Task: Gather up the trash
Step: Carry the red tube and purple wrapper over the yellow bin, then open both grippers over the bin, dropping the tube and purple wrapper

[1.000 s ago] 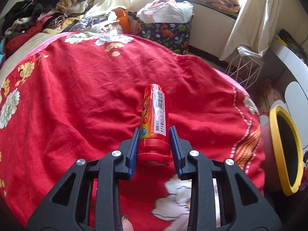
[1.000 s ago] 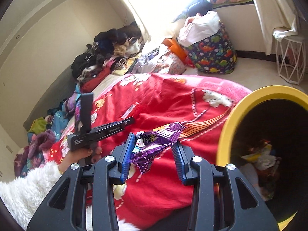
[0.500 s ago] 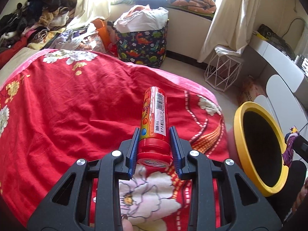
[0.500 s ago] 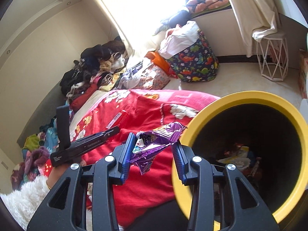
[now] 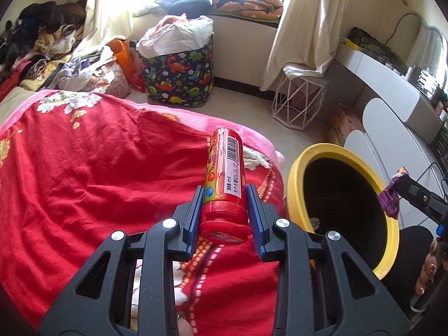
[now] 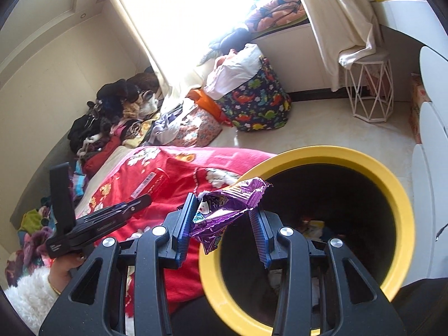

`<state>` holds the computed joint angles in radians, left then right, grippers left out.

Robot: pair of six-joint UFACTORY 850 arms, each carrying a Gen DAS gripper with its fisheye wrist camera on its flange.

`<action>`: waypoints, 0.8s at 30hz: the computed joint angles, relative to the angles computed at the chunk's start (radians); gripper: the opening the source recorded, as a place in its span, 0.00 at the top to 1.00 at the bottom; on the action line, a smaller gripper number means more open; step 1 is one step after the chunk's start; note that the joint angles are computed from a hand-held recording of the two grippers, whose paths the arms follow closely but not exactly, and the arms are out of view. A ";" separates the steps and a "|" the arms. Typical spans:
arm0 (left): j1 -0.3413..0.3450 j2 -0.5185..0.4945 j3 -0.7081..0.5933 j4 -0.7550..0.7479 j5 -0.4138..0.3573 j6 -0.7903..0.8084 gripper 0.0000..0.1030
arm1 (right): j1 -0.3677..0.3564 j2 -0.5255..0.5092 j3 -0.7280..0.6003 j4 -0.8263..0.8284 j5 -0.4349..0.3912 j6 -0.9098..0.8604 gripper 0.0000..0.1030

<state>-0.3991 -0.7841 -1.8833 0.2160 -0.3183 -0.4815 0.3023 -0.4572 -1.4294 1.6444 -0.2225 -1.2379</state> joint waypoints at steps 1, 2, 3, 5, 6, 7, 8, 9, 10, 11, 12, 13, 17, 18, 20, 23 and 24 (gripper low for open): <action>-0.003 -0.002 -0.005 -0.008 0.001 0.009 0.77 | -0.002 0.006 0.007 0.011 0.007 -0.010 0.64; -0.007 -0.005 -0.010 -0.019 0.001 0.022 0.77 | -0.004 0.009 0.013 0.023 0.012 -0.023 0.64; -0.010 -0.007 -0.014 -0.022 0.001 0.029 0.77 | -0.006 0.012 0.018 0.032 0.020 -0.032 0.64; -0.015 -0.010 -0.020 -0.043 0.001 0.054 0.77 | -0.009 0.020 0.027 0.046 0.036 -0.047 0.64; -0.019 -0.012 -0.023 -0.047 0.002 0.061 0.77 | -0.010 0.022 0.031 0.058 0.041 -0.059 0.64; -0.022 -0.016 -0.031 -0.058 -0.002 0.072 0.77 | -0.013 0.025 0.035 0.072 0.046 -0.071 0.64; -0.025 -0.016 -0.032 -0.068 -0.001 0.083 0.77 | -0.017 0.027 0.039 0.079 0.051 -0.077 0.64; -0.028 -0.017 -0.034 -0.077 0.000 0.093 0.77 | -0.020 0.029 0.043 0.087 0.056 -0.082 0.64; -0.030 -0.019 -0.036 -0.085 0.000 0.103 0.77 | -0.020 0.035 0.048 0.092 0.062 -0.084 0.64; -0.033 -0.020 -0.039 -0.093 0.001 0.112 0.77 | -0.023 0.037 0.053 0.110 0.065 -0.100 0.64; -0.036 -0.023 -0.043 -0.106 0.000 0.126 0.77 | -0.026 0.039 0.056 0.119 0.068 -0.109 0.64; -0.038 -0.023 -0.043 -0.114 0.001 0.136 0.77 | -0.028 0.041 0.059 0.120 0.074 -0.109 0.64; -0.049 -0.027 -0.052 -0.152 0.000 0.182 0.77 | -0.035 0.047 0.069 0.153 0.090 -0.135 0.64; -0.052 -0.028 -0.053 -0.163 0.000 0.195 0.77 | -0.036 0.047 0.069 0.148 0.094 -0.129 0.64; -0.057 -0.033 -0.061 -0.183 -0.004 0.223 0.77 | -0.040 0.047 0.071 0.138 0.098 -0.112 0.64; -0.065 -0.039 -0.068 -0.219 -0.008 0.267 0.77 | -0.046 0.047 0.073 0.130 0.106 -0.097 0.64; -0.067 -0.042 -0.073 -0.232 -0.012 0.283 0.77 | -0.048 0.047 0.075 0.131 0.109 -0.097 0.64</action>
